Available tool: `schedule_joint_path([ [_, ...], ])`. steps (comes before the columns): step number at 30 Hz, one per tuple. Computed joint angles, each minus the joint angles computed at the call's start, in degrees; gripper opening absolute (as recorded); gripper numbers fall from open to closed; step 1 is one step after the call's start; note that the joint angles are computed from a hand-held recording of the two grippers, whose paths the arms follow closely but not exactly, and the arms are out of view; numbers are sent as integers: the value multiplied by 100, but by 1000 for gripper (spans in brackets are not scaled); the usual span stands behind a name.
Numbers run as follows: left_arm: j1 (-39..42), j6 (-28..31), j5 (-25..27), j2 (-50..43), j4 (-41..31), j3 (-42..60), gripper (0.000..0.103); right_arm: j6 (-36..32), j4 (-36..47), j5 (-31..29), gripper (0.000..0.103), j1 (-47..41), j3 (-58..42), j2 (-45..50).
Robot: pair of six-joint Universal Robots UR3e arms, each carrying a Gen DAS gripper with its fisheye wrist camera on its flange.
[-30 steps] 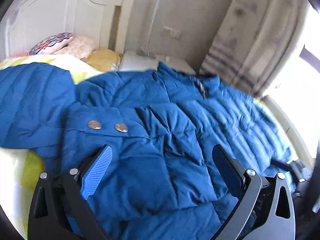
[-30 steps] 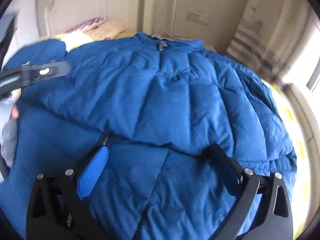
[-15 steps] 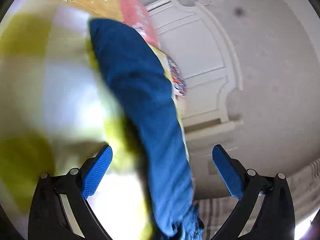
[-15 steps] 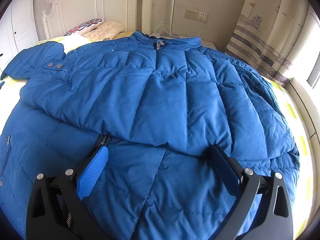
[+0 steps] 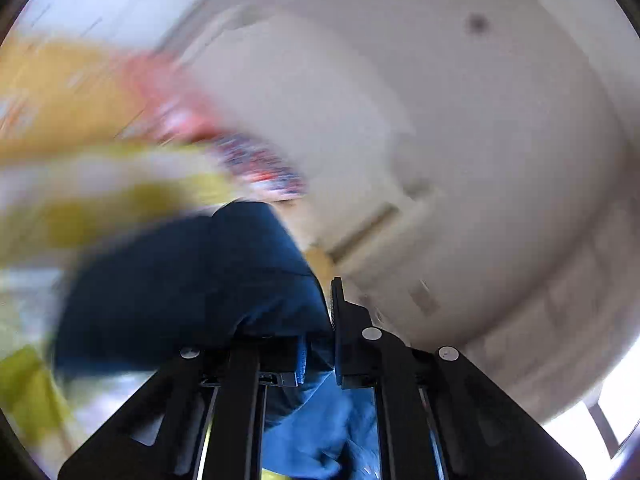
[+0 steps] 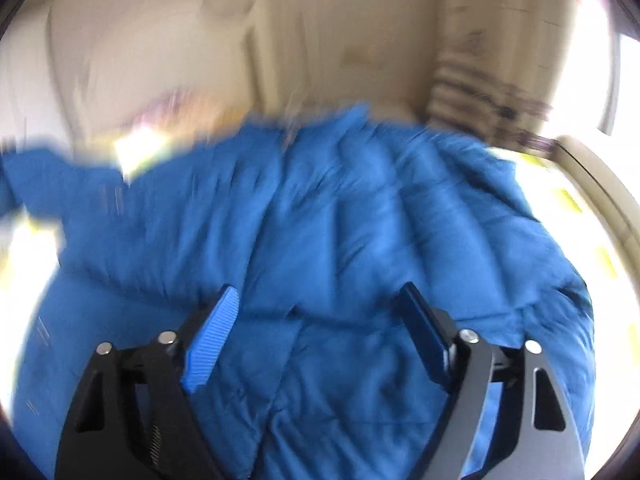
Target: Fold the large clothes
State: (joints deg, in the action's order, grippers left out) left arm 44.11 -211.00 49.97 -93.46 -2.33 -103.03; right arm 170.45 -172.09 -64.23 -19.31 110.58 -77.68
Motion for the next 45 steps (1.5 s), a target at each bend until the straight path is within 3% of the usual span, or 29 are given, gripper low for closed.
schedule_joint_path([
  [3,-1621,1251,704,126,-421,599,7,1107,-1499,439,81,-646,716,-141],
  [4,-2221,1536,1212,15,-617,855,7,1420,-1904,493,81,-833,865,-152],
  [5,-2821,2114,1362,-171,-956,1172,7,1673,-2231,485,81,-965,979,-147],
  [8,-4620,3236,2518,-1210,-1705,2185,8,2277,-2795,583,82,-1345,1235,-151],
  [10,-5573,3461,3459,-2162,-2773,3303,8,2580,-3024,624,84,-1539,1342,-134],
  [12,-5927,3768,3340,-3224,-3950,4382,10,2689,-3097,644,87,-1672,1423,-127],
  [13,-6094,3776,3580,-3612,-4086,4621,11,2703,-3001,686,87,-1714,1402,-110],
  [14,-6385,3817,4244,-3856,-3783,4621,11,2716,-2921,716,87,-1724,1379,-91],
  [15,-6540,3922,4584,-3861,-3399,4380,11,2705,-2884,742,87,-1733,1355,-57],
  [19,-6500,3929,4415,-3564,-3734,4201,14,2536,-2569,871,87,-1774,1223,-48],
  [21,-6721,4245,4983,-3553,-3764,4313,14,2566,-2546,878,87,-1763,1199,-31],
  [23,-6922,4664,5526,-3182,-2960,3729,14,2623,-2532,967,87,-1828,1212,-27],
  [25,-6850,4968,5241,-2597,-2322,2888,14,2645,-2501,1018,87,-1870,1201,-7],
  [27,-6553,5289,4586,-1900,-2073,2014,15,2624,-2486,1017,87,-1872,1191,-1],
  [29,-6181,5152,4252,-1379,-1976,1365,15,2579,-2475,992,87,-1842,1192,-22],
  [32,-4972,3890,3490,-611,-1761,429,15,2504,-2450,992,87,-1830,1209,-54],
  [34,-4129,2798,3345,-273,-2130,95,15,2471,-2360,943,87,-1772,1130,-22],
  [36,-3574,2414,2970,-210,-2422,-8,15,2415,-2297,874,87,-1709,1086,-14],
  [41,-3463,2510,2794,-527,-2930,495,15,2239,-2200,621,87,-1518,1005,-7],
  [45,-3908,2415,3618,-985,-3643,1314,16,2163,-2177,522,87,-1441,992,-13],
])
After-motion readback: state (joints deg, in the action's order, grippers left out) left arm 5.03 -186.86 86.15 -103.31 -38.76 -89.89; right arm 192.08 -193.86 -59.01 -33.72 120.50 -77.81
